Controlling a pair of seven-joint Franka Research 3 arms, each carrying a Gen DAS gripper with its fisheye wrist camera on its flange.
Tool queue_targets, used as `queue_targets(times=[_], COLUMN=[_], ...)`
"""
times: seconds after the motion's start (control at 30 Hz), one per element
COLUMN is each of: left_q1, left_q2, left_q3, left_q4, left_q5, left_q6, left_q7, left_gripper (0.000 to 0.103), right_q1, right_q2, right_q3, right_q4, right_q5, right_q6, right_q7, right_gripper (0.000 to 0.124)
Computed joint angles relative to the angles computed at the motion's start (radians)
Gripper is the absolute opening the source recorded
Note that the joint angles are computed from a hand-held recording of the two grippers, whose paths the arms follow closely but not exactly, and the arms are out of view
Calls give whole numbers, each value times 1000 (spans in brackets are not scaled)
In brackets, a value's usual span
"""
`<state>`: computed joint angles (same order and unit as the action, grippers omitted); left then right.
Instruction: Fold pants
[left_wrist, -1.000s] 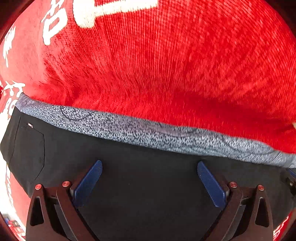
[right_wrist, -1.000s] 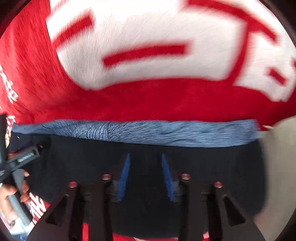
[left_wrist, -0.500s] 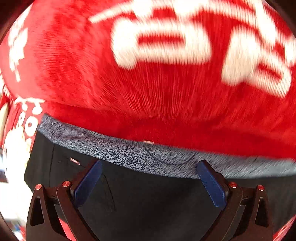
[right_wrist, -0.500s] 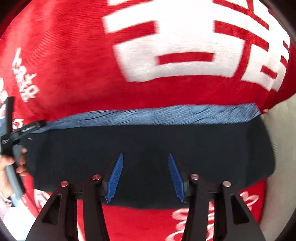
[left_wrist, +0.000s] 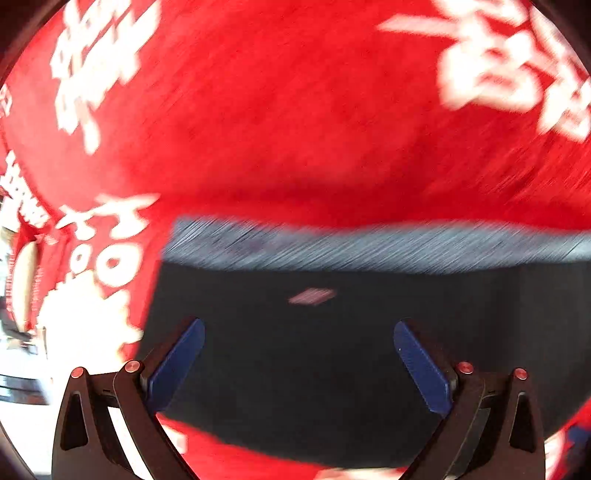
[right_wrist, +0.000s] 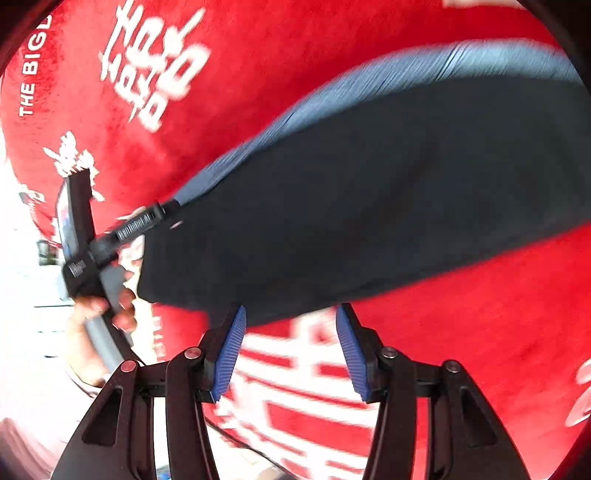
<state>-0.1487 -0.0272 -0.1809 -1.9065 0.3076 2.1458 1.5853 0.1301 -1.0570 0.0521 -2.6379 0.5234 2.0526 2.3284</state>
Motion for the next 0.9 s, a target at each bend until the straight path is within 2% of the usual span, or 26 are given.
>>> queue_targets(times=[0.07, 0.1, 0.13, 0.17, 0.2, 0.23, 0.27, 0.3, 0.33, 0.4, 0.47, 0.53, 0.57, 0.6, 0.73, 0.8, 0.9], left_q1=[20, 32, 27, 41, 47, 47, 49, 46, 41, 43, 54, 53, 50, 44, 0, -36, -95], left_q2=[-6, -37, -66, -76, -78, -86, -87, -96, -106, -105, -80, -81, -81, -92, -168, -198, -227], left_q3=[16, 15, 48, 47, 52, 45, 42, 36, 31, 42, 52, 39, 32, 32, 31, 18, -5], left_q4=[-70, -125, -172, -195, -194, -189, -196, -191, -187, -189, -182, -173, -161, -153, -176, -192, -221], left_q5=[55, 32, -62, -104, -112, -101, -84, -86, -96, -133, -140, -109, -97, -125, -287, -340, -406], left_q6=[20, 17, 64, 88, 92, 82, 91, 77, 59, 60, 83, 57, 32, 8, -20, -29, -21], left_q7=[-25, -30, 0, 14, 35, 35, 37, 37, 33, 56, 86, 68, 63, 81, 155, 177, 196], left_gripper=[103, 103, 103, 103, 103, 103, 103, 103, 103, 103, 103, 103, 103, 103, 103, 103, 103], right_q1=[7, 34, 32, 45, 25, 9, -2, -6, 22, 9, 37, 67, 56, 53, -9, -50, -98], right_q2=[-5, 2, 17, 27, 21, 6, 8, 4, 14, 107, 101, 77, 84, 73, 79, 114, 197], right_q3=[29, 10, 21, 16, 41, 58, 63, 65, 39, 71, 59, 35, 37, 31, 34, 44, 71], right_q4=[-48, -67, -81, -59, -70, -73, -59, -60, -43, -10, -8, -38, -27, 3, 125, 184, 230], right_q5=[49, 47, 90, 88, 104, 98, 75, 57, 11, 24, -19, -12, -13, -75, -262, -372, -452], right_q6=[74, 115, 134, 141, 156, 145, 124, 134, 144, 225, 165, 110, 88, 9, -166, -208, -188], right_q7=[19, 50, 68, 101, 126, 146, 161, 173, 209, 145, 201, 255, 256, 263, 146, 71, 30], right_gripper=[55, 55, 55, 55, 54, 45, 21, 12, 12, 11, 10, 11, 11, 12, 17, 22, 33])
